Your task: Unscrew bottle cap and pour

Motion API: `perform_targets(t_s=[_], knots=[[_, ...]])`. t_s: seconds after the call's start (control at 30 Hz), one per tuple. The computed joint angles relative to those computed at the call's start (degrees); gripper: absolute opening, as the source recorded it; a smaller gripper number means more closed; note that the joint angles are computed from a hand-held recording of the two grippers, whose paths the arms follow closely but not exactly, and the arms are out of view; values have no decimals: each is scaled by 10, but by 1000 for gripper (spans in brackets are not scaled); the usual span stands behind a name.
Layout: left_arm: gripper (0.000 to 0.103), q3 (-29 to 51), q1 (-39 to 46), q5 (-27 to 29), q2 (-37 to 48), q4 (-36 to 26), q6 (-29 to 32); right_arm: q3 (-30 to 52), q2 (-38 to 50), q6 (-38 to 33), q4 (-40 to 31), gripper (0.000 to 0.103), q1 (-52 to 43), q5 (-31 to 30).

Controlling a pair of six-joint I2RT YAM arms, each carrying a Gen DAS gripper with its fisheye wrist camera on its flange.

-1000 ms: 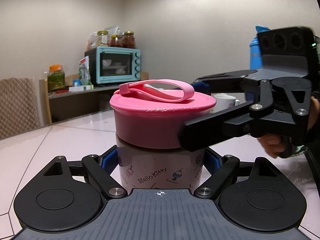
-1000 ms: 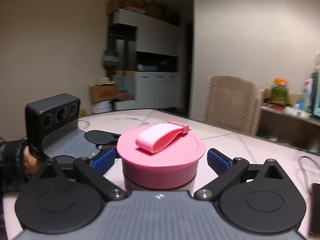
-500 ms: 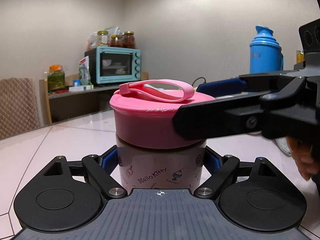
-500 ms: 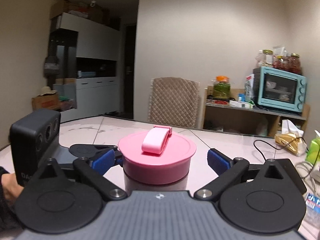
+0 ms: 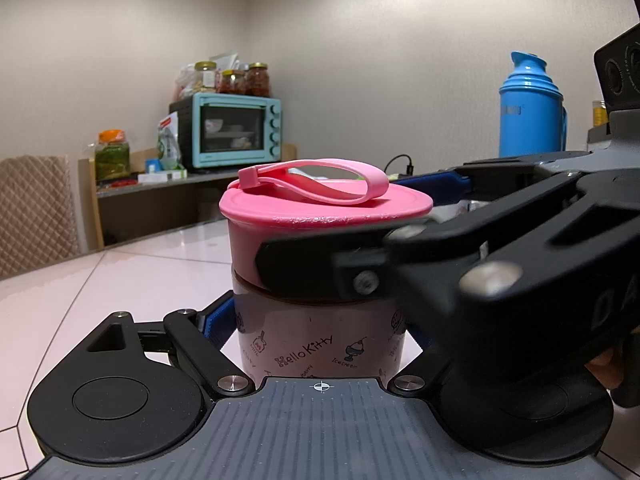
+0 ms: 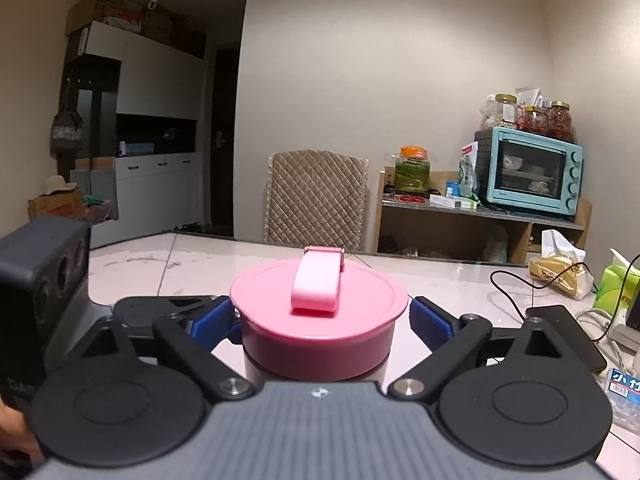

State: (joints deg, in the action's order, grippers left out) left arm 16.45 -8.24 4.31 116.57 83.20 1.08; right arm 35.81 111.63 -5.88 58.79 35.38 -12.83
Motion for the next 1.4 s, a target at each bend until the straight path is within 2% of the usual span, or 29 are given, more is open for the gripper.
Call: perform_targets(t_s=[0.2, 0.33, 0.53, 0.67, 0.93, 1.0, 1.13, 1.27, 1.4], knots=[[89, 0, 0, 0, 0, 0, 0, -3, 7, 2, 15, 94, 13, 22], [89, 0, 0, 0, 0, 0, 0, -1, 6, 5, 6, 87, 16, 29], [89, -1, 1, 1, 0, 2, 0, -2, 5, 0, 5, 86, 11, 15], [89, -1, -1, -1, -1, 0, 0, 10, 12, -28, -2, 85, -22, -59], [89, -1, -7, -5, -1, 0, -3, 78, 43, -95, -73, 85, -107, -265], [89, -2, -6, -5, -2, 1, -3, 112, 51, -127, -124, 85, -128, -322], [89, -3, -3, -2, -2, 1, -3, 167, 64, -180, -207, 85, -151, -397], [89, -4, -6, -4, -2, 3, -3, 258, 94, -267, -350, 85, -176, -484], [89, -5, -1, 1, -4, 2, -2, 303, 103, -333, -443, 85, -183, -515]])
